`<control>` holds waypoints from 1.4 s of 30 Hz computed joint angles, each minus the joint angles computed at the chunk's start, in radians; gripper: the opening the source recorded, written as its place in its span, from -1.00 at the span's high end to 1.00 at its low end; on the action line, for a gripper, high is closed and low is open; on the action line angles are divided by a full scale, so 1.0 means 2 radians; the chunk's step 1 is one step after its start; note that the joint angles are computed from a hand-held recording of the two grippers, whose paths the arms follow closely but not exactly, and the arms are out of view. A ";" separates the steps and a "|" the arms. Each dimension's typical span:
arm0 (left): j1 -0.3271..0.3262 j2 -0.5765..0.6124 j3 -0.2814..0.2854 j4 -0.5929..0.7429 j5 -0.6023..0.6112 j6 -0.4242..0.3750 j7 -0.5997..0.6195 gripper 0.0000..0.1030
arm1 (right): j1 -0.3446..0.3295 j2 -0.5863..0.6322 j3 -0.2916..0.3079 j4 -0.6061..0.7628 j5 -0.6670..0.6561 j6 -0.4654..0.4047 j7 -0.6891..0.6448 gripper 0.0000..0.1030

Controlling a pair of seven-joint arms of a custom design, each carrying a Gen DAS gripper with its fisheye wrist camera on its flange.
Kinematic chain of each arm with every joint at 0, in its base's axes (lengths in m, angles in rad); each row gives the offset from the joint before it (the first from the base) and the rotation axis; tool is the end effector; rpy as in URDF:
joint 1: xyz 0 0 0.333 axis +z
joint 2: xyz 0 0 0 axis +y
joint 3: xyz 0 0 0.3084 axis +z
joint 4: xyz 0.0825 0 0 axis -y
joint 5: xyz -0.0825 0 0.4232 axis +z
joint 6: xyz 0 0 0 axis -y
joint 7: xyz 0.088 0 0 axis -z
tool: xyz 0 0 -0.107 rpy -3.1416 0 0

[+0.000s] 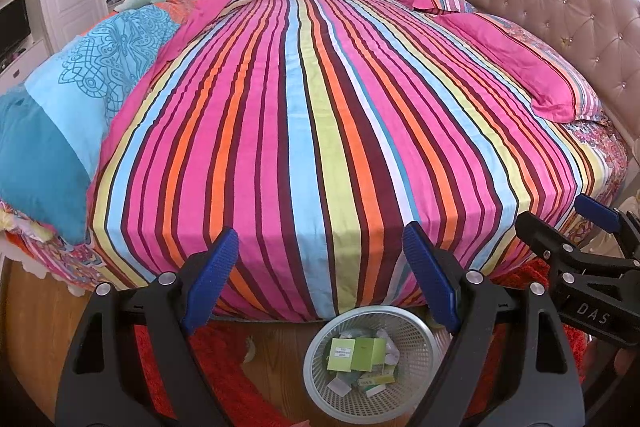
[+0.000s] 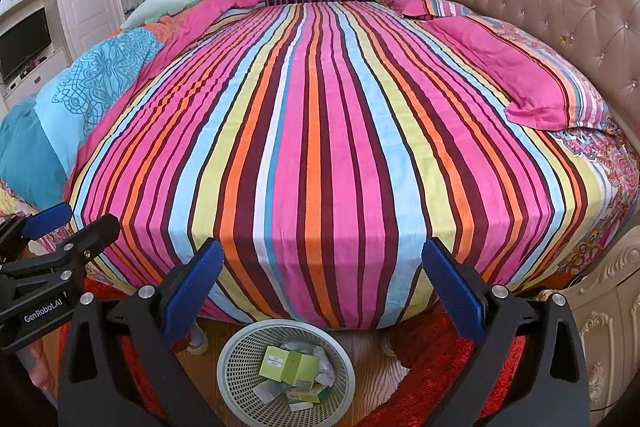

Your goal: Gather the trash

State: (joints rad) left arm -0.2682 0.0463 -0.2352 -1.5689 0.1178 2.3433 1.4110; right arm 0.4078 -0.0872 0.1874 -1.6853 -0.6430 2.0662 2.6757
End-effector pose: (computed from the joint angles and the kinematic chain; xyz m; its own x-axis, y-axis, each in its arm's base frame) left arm 0.5805 -0.3132 0.6805 -0.3796 -0.9252 0.0001 -0.6860 0.2814 -0.6709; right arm 0.5184 0.3193 0.6725 -0.3082 -0.9506 -0.0379 -0.6665 0.2442 -0.7043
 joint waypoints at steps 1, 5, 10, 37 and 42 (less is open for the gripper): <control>0.000 0.000 0.000 0.000 0.000 0.000 -0.001 -0.59 | 0.000 0.000 0.000 0.000 0.000 -0.001 0.000 -0.85; 0.001 0.000 0.000 0.001 -0.007 -0.001 0.007 -0.59 | 0.001 0.000 0.000 0.001 0.001 -0.002 -0.001 -0.85; 0.000 0.000 0.000 -0.001 -0.003 0.001 0.007 -0.59 | 0.001 0.001 -0.001 0.000 0.004 0.000 -0.001 -0.85; -0.001 -0.009 0.001 -0.012 0.045 0.026 -0.032 -0.59 | 0.005 0.004 0.000 0.002 0.008 -0.003 -0.004 -0.85; 0.002 -0.004 0.000 -0.002 0.009 0.016 -0.012 -0.59 | 0.006 0.003 0.000 0.002 0.006 -0.003 -0.003 -0.85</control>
